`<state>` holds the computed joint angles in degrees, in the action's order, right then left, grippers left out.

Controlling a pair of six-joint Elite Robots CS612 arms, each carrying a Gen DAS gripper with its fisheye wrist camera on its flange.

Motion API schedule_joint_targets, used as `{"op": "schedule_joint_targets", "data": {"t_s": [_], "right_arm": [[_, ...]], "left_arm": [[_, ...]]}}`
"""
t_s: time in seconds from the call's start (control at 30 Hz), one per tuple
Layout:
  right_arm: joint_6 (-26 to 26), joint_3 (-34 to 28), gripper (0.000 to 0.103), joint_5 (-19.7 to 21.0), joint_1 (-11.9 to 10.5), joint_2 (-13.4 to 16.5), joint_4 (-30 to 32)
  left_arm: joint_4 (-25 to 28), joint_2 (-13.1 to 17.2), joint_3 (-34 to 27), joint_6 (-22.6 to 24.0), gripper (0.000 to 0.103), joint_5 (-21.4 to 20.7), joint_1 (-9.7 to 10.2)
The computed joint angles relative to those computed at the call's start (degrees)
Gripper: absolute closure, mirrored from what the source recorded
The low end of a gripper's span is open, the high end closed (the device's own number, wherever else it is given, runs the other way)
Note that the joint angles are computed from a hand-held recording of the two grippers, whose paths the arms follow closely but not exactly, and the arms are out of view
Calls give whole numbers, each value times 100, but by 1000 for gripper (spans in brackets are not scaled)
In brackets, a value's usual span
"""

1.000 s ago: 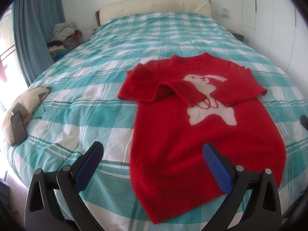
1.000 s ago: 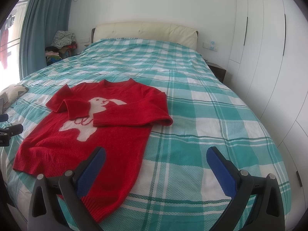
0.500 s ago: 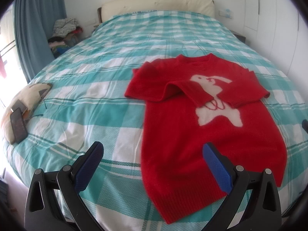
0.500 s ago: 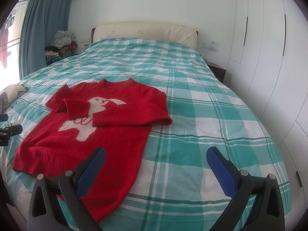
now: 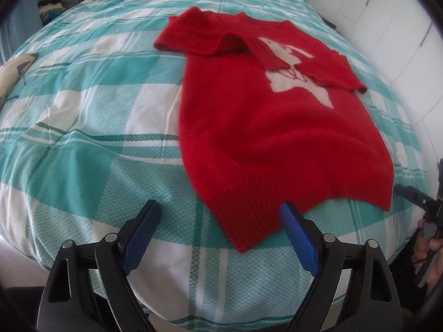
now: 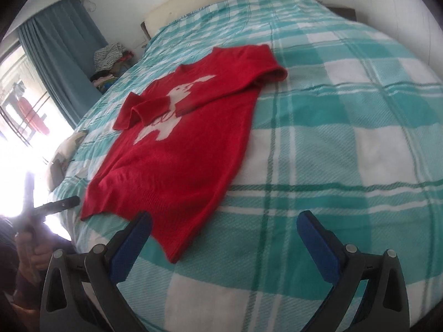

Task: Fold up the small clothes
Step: 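Grasp the sweater hem with both grippers and pull it straight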

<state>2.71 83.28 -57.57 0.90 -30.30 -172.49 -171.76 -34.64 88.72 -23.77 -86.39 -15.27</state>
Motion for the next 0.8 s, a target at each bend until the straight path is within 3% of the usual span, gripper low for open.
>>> {"op": "schedule_joint_targets", "data": {"t_s": [0.07,0.1,0.13,0.17,0.2,0.23,0.27,0.4,0.5,0.6,0.8], "right_arm": [[-28,-130,15,133,61,74,369],[-44,-187,17,88,107,104,401],[-73,-253,18,142,139,138,405],[-161,-335,32,309,156,177,465],[-279,-429,43,448,172,206,615],[-365,-477,87,389,198,207,750],[-386,-463,97,256,212,178,807],[-438,57,98,-98,100,-178,563],[-388,261,98,-100,4,-341,780],[-562,254,100,-504,58,-369,1078],[-513,117,100,-604,44,-267,1235]], "left_arm": [[170,44,-101,124,35,196,-59],[206,57,-135,77,41,64,-41],[212,75,-168,25,57,-143,4],[201,78,-174,-12,76,-307,37],[182,73,-160,-14,87,-406,61],[170,62,-138,-4,96,-474,84],[102,25,-67,-22,97,-490,102],[-312,-166,353,-99,98,-606,205],[-261,-226,468,-85,98,-555,187],[-111,-259,484,-12,98,-212,93],[218,-171,364,55,98,60,8]]}}
